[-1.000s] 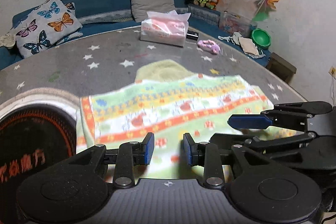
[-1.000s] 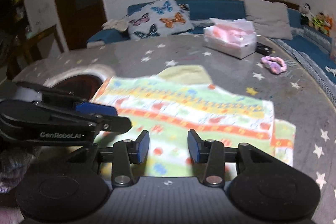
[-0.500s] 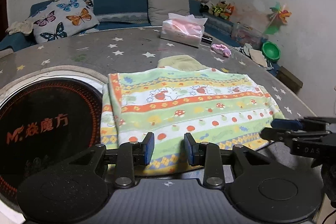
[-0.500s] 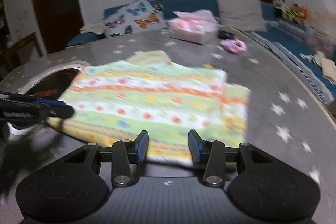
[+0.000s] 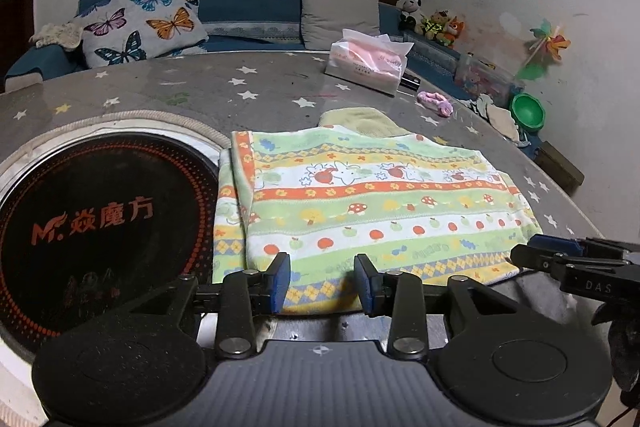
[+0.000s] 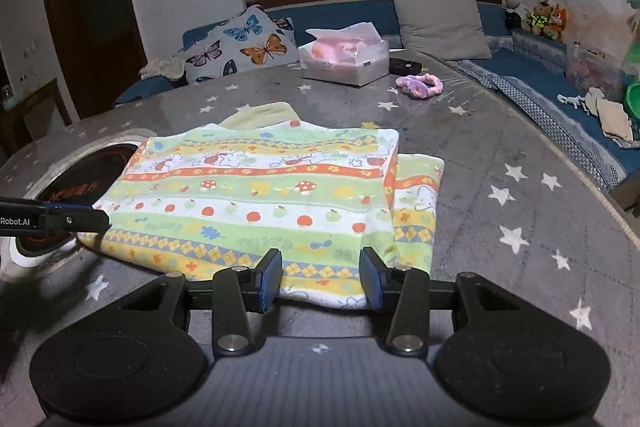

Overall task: Fold clothes
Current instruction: 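Open both grippers and pull them back from the folded shirt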

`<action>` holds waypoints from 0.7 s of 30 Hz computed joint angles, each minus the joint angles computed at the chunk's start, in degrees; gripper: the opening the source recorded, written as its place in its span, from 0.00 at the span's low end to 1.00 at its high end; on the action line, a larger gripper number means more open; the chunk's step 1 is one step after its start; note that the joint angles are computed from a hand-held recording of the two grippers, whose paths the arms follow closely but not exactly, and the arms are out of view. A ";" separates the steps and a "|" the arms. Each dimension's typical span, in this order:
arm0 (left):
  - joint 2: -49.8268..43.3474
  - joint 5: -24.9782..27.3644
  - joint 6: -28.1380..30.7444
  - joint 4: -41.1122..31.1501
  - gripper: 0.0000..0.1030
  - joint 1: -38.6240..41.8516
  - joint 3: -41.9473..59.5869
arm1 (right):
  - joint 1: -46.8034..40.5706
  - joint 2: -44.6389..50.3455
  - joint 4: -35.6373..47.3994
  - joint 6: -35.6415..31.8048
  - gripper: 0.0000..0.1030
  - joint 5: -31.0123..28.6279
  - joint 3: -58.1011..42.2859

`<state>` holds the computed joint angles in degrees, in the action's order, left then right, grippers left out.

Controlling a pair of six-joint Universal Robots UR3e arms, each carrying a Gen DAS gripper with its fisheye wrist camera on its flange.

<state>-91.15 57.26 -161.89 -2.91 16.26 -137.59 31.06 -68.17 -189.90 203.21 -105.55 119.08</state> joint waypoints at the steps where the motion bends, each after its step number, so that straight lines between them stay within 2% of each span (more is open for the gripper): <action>1: 0.45 0.31 -0.07 -0.13 0.39 -0.15 -0.23 | 0.14 -0.08 -0.50 0.55 0.43 -0.19 0.41; 8: 5.12 2.50 0.17 -1.35 0.55 -0.28 -2.91 | 2.59 -0.24 -2.53 3.28 0.51 -3.61 1.55; 10: 6.25 2.77 0.32 -1.31 0.60 0.05 -4.03 | 3.71 -0.22 -2.94 4.02 0.63 -4.70 1.59; 14: 8.88 3.01 1.16 -1.57 0.71 0.89 -6.37 | 6.53 0.13 -2.51 5.40 0.67 -7.71 0.98; 15: 9.78 2.74 1.55 -1.89 0.72 1.35 -7.04 | 7.28 0.27 -2.26 5.78 0.75 -8.56 0.76; 16: 10.72 2.46 1.94 -2.27 0.75 1.81 -7.70 | 7.89 0.37 -2.21 6.16 0.79 -9.07 0.70; 18: 12.81 1.92 2.80 -3.11 0.79 2.83 -9.08 | 9.07 0.54 -2.00 6.85 0.79 -9.99 0.54; 21: 15.82 1.53 3.84 -3.73 0.88 4.10 -11.12 | 10.62 0.72 -1.21 7.65 0.84 -11.35 0.07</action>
